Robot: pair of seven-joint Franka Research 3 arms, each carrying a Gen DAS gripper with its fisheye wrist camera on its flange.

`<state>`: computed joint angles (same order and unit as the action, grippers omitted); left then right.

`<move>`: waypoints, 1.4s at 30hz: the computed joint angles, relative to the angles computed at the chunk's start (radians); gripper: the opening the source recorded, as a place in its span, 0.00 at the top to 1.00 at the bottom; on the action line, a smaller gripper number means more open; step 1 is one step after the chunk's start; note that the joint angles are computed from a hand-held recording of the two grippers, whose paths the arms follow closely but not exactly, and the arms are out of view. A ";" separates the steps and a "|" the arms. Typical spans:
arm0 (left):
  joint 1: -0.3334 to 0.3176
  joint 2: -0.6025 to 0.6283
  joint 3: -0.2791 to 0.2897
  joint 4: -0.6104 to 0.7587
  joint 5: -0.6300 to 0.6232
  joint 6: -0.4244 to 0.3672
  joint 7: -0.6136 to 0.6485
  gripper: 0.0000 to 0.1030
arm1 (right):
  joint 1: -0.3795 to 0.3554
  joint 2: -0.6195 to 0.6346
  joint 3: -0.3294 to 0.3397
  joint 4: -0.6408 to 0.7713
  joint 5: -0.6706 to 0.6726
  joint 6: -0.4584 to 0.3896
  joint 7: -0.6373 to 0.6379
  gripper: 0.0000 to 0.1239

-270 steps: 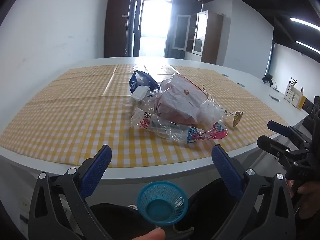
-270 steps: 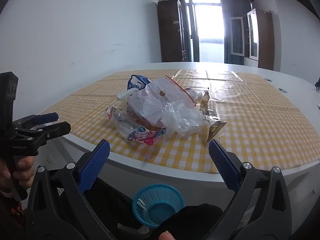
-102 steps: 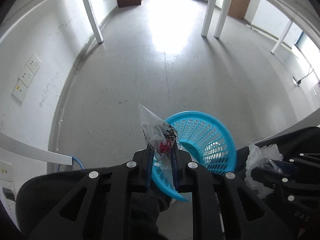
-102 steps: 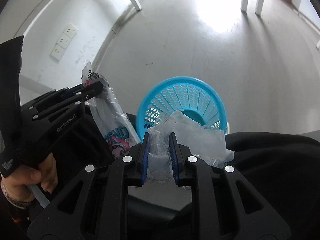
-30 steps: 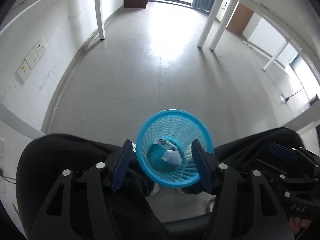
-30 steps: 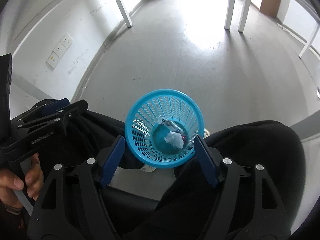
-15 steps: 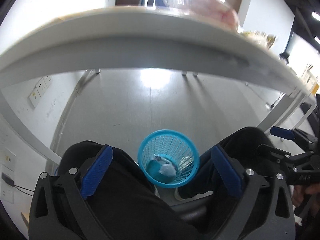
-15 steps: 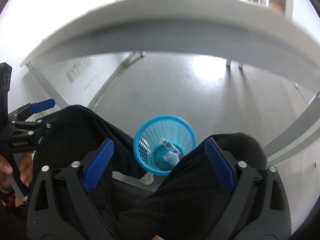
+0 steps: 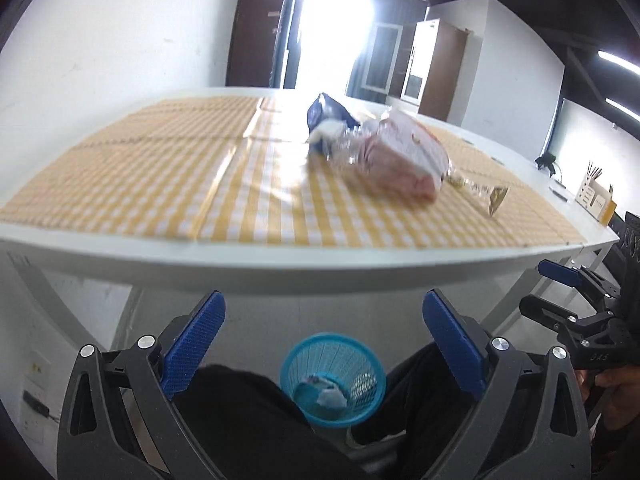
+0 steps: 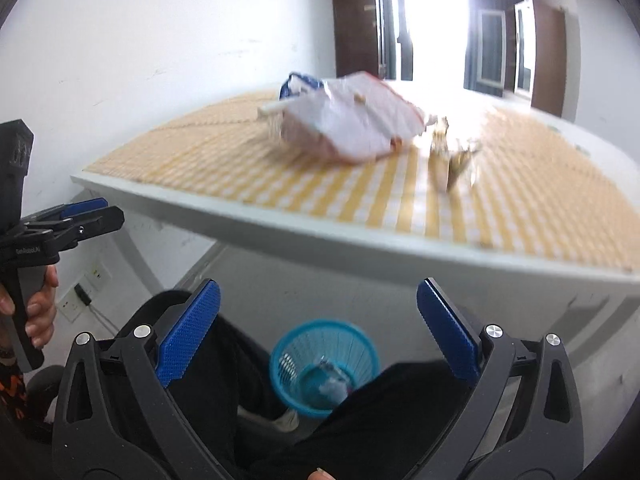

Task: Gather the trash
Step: 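Raise both tools back toward the remaining trash on the table, then grasp the white tissue with the left tool while the right tool grasps the white zip bag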

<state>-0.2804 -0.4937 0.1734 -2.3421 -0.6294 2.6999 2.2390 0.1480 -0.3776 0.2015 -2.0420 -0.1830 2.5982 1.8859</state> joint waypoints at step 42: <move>0.363 0.804 -0.378 1.014 0.082 -0.447 -0.172 0.42 | 0.242 0.662 -0.219 0.893 -0.163 -0.393 -0.146 0.89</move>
<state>0.0823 0.3104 -0.2041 -1.3278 -0.5472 2.2526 2.0670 0.3905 0.2847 -0.0173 -1.1487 -0.3457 2.2052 1.7399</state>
